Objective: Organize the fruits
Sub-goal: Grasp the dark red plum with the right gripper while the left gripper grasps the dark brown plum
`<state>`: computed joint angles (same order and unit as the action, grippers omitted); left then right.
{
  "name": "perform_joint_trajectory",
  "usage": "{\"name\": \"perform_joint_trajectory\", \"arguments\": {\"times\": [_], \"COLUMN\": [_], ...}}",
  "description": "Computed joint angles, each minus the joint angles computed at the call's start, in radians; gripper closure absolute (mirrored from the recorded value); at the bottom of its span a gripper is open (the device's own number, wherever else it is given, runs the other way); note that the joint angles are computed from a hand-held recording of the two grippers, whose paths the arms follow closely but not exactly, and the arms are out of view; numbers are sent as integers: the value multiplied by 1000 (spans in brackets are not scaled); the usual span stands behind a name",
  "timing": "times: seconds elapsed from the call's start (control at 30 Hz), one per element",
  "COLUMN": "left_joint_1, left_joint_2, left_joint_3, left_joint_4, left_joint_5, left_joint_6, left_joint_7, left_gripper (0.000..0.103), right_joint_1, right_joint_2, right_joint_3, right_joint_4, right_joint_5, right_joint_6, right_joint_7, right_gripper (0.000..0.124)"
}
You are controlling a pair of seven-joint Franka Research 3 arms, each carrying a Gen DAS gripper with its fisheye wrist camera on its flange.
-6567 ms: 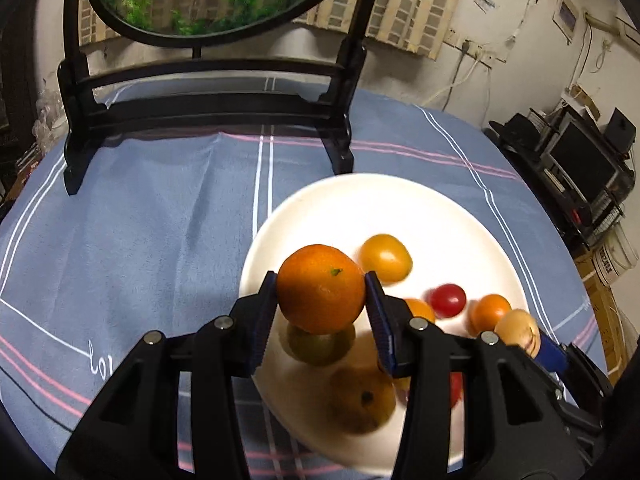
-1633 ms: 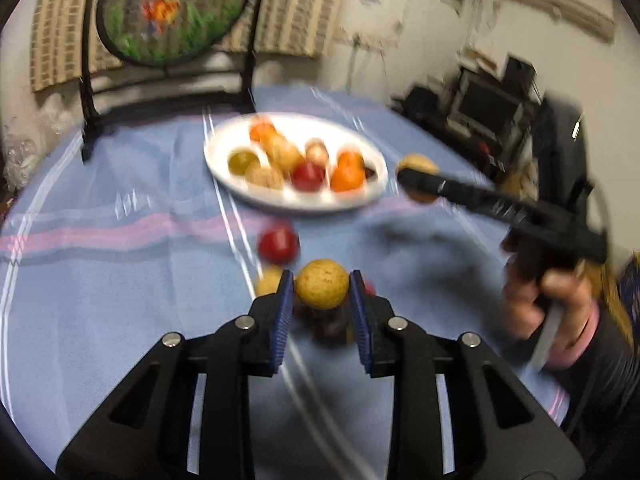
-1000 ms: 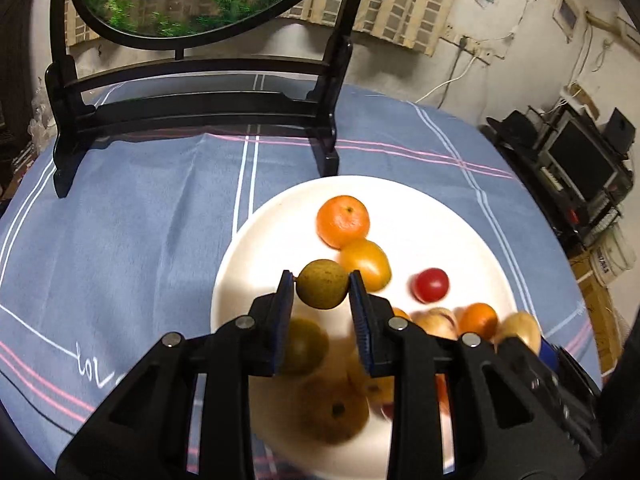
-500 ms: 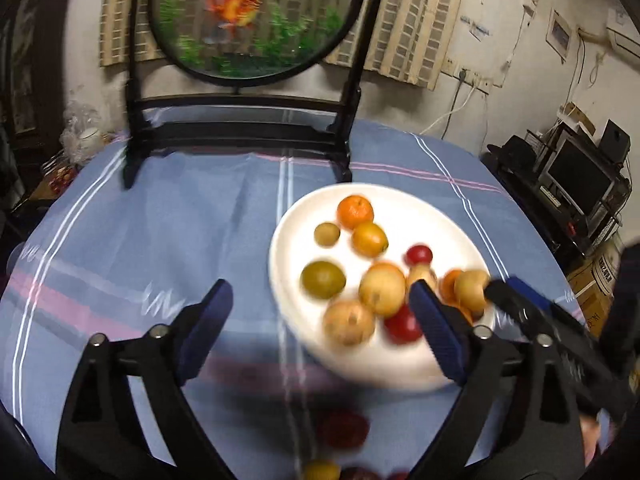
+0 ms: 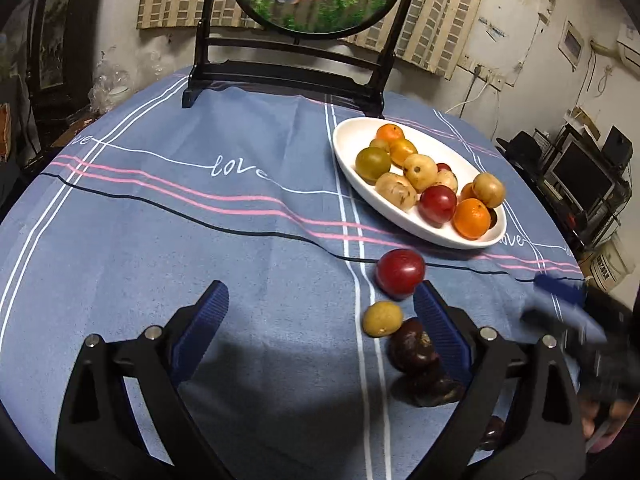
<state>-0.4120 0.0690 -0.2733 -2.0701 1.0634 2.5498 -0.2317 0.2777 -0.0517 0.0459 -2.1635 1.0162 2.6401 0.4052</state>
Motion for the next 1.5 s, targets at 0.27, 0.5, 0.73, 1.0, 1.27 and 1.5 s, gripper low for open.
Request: {"name": "perform_joint_trajectory", "arguments": {"times": [0.27, 0.5, 0.73, 1.0, 1.27, 1.5], "left_joint_1": [-33, -43, -46, -46, -47, -45], "left_joint_2": [12, 14, 7, 9, 7, 6], "left_joint_3": [-15, -17, -18, -20, -20, -21], "left_joint_4": [40, 50, 44, 46, 42, 41], "left_joint_5": [23, 25, 34, 21, 13, 6], "left_joint_6": [-97, -128, -143, -158, -164, -161], "left_joint_7": [50, 65, 59, 68, 72, 79], "left_gripper": [8, 6, 6, 6, 6, 6], "right_joint_1": [22, 29, 34, 37, 43, 46], "right_joint_2": [-93, -107, -103, -101, -121, -127], "right_joint_3": [-8, -8, -4, -5, -7, -19], "right_joint_4": [-120, -144, -155, -160, -179, -180], "right_joint_5": [-104, -213, -270, -284, -297, -281], "right_joint_6": [-67, -136, -124, -113, -104, -122], "right_joint_7": [-59, -37, -5, 3, -16, -33], "right_gripper": [57, 63, 66, 72, 84, 94]}}
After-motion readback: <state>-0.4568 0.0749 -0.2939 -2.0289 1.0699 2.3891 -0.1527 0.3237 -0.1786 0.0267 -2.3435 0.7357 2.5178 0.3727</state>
